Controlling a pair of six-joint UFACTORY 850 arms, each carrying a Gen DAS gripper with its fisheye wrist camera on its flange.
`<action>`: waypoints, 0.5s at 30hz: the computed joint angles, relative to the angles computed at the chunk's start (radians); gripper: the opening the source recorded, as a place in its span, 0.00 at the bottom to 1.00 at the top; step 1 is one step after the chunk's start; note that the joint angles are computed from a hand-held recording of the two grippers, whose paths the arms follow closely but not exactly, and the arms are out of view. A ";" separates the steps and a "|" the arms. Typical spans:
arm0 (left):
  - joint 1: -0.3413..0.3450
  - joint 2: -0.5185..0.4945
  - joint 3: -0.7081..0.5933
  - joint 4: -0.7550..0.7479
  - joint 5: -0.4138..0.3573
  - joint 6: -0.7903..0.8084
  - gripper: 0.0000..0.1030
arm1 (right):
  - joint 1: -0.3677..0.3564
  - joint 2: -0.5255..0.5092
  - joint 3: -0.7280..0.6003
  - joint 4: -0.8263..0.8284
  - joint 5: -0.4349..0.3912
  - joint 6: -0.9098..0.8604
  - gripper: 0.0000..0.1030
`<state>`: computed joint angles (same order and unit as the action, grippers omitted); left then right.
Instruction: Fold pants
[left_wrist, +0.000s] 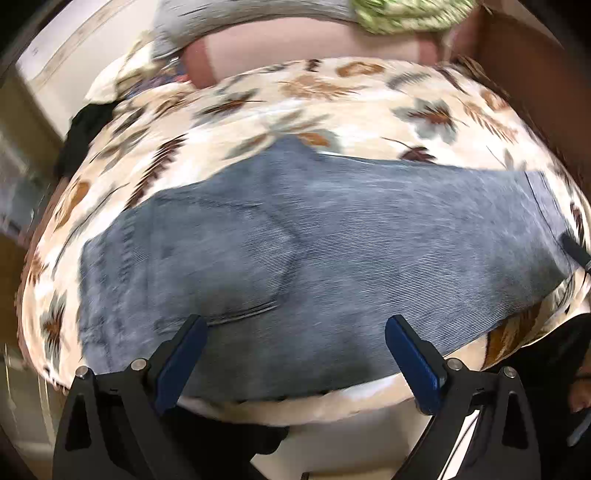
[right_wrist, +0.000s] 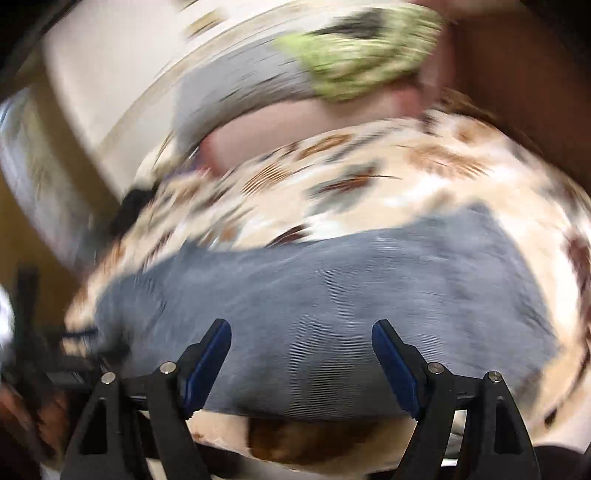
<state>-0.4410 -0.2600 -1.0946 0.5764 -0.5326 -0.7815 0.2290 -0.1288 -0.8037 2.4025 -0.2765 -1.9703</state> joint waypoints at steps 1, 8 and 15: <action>-0.013 -0.030 -0.021 0.017 -0.010 -0.001 0.94 | -0.036 0.022 0.025 -0.006 -0.017 0.041 0.79; -0.013 -0.147 -0.106 -0.060 -0.074 0.092 0.99 | -0.240 0.096 0.124 -0.091 -0.082 0.308 0.84; -0.038 -0.102 -0.111 -0.078 -0.051 0.155 0.99 | -0.333 0.014 0.105 -0.294 -0.199 0.639 0.84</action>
